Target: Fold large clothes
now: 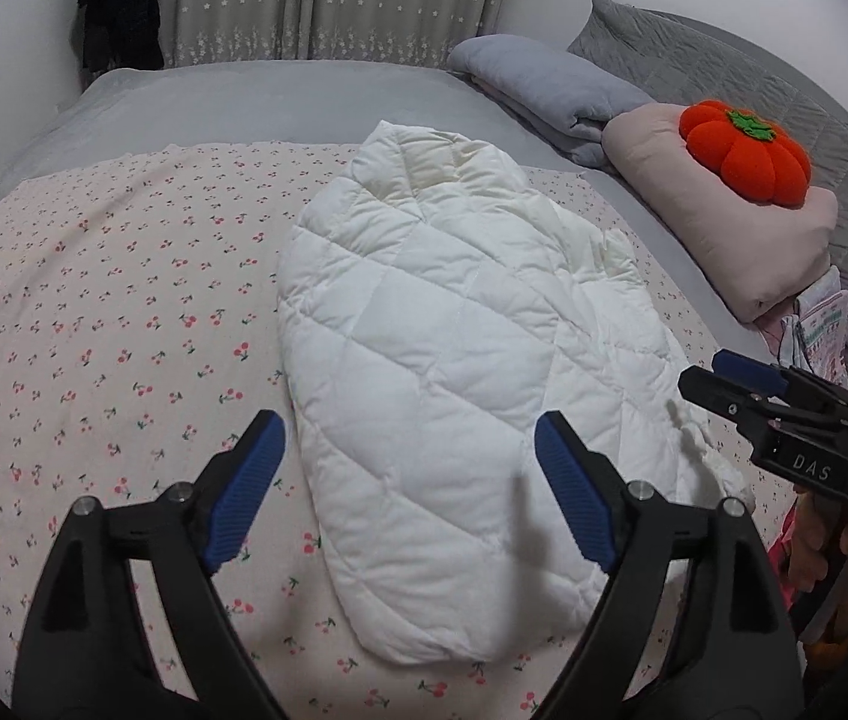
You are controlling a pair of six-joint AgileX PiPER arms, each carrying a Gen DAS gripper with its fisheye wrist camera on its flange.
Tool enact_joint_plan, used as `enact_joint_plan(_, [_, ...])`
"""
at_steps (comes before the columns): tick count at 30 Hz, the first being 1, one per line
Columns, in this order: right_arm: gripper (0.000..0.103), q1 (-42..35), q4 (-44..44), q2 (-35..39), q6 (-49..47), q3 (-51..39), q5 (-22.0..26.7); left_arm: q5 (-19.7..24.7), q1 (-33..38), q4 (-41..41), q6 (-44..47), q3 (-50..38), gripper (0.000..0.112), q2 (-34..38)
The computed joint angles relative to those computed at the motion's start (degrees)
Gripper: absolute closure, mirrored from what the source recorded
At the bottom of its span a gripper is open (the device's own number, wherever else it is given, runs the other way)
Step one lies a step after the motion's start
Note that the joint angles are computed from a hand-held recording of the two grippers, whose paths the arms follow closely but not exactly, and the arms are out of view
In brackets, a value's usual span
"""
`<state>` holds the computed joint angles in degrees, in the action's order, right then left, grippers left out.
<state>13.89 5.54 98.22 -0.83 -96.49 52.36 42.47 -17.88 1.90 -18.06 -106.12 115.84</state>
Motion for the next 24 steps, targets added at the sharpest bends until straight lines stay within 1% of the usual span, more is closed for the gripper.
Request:
enact_joint_plan(1, [0.041,0.2,-0.3,-1.5,0.6,1.3,-0.1,0.3,-0.7,1.8,-2.3,1.4,0.025,-1.2])
enact_joint_plan(5, [0.033,1.1,-2.4,-6.7,2.3,6.8,-1.2,1.2,-3.4,7.0,-9.2,6.8,0.022,-5.9])
enact_joint_plan(9, [0.03,2.1,-2.5,-11.9,3.5,10.9,-0.2,2.3,-6.3,11.1,-14.5,11.7,0.016,-10.0])
enact_joint_plan(10, [0.029,2.6,-3.2,-13.4,4.2,12.0,-0.2,2.3,-7.3,13.2,-16.3,13.1,0.015,-11.2])
enact_joint_plan(13, [0.022,5.0,-7.7,-17.4,8.3,15.2,-0.1,4.2,-10.1,19.6,-22.3,15.9,0.013,-13.6])
enact_joint_plan(15, [0.02,6.6,-10.1,-19.8,10.7,17.2,0.4,5.1,-11.4,22.1,-25.4,17.7,0.01,-14.9])
enact_joint_plan(17, [0.019,7.8,-11.5,-21.5,12.4,18.6,1.0,6.0,-12.7,24.1,-27.7,19.5,0.01,-15.9])
enact_joint_plan(20, [0.018,10.1,-14.9,-23.4,15.3,20.4,2.0,6.9,-13.7,24.4,-29.7,21.6,0.01,-17.1])
enact_joint_plan(24, [0.018,13.4,-19.7,-25.5,18.4,22.3,2.9,7.8,-15.5,27.0,-35.3,24.7,0.01,-19.1])
